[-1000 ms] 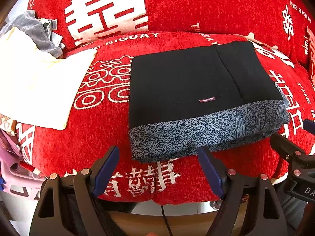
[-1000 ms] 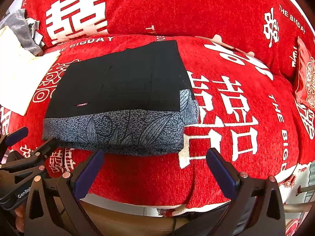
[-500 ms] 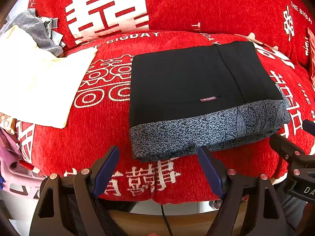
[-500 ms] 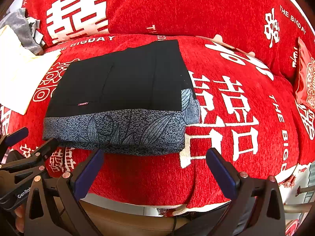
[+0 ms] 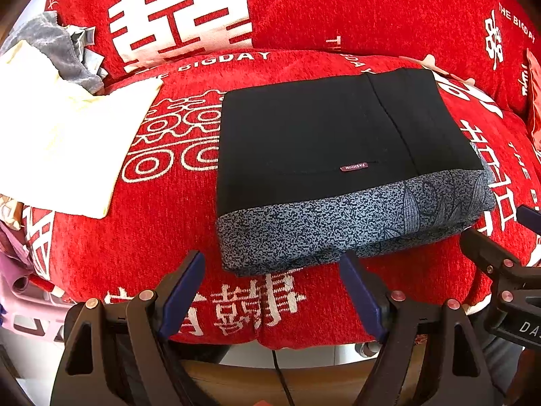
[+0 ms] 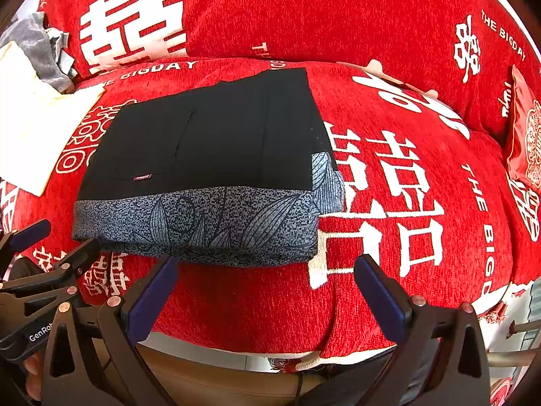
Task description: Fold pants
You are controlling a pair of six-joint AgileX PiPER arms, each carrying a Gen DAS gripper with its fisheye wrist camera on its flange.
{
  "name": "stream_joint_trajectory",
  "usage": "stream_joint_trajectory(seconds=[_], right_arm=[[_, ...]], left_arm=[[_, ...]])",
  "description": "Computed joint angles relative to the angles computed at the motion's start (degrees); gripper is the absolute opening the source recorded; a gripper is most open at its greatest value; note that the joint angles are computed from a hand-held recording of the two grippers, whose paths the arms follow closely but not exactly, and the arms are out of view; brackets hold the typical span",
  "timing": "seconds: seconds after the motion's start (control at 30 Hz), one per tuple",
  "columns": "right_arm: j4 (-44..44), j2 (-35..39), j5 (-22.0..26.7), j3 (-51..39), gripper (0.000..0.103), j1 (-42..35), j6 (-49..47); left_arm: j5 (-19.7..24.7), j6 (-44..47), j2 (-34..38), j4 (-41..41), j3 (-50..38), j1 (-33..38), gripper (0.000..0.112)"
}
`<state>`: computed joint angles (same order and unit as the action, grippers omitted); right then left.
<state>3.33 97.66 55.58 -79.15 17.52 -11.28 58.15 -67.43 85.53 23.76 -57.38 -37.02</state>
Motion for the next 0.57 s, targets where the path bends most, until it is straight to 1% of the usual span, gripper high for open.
stream_joint_trajectory(seconds=[0.13, 0.3, 0.33, 0.4, 0.5, 0.57], right_arm=[[0.2, 0.0, 0.0, 0.1, 0.103, -0.3, -0.5], [0.1, 0.1, -0.3, 0.5, 0.103, -0.5, -0.7], [-0.1, 0.2, -0.7, 1.0, 0.103, -0.6, -0.7], [-1.5, 0.2, -2.1, 2.3, 0.103, -0.3, 0.1], [-3.8, 0.8, -4.5, 5.0, 0.103, 0.3, 1.5], [-3.9, 1.1, -6.2, 7.4, 0.103, 0.4, 1.8]], left_arm=[[-0.1, 0.4, 0.0, -0.2, 0.0, 0.0, 0.082], [-1.3, 1.2, -0.4, -1.2, 0.6, 0.6, 0.082], [-2.0, 1.3, -0.6, -1.5, 1.1, 0.9, 0.083], [-3.8, 1.1, -0.9, -1.7, 2.4, 1.5, 0.093], [-5.9, -0.1, 0.9, -0.3, 4.3, 1.4, 0.092], [-7.9, 1.4, 2.8, -1.7, 5.3, 2.0, 0.093]])
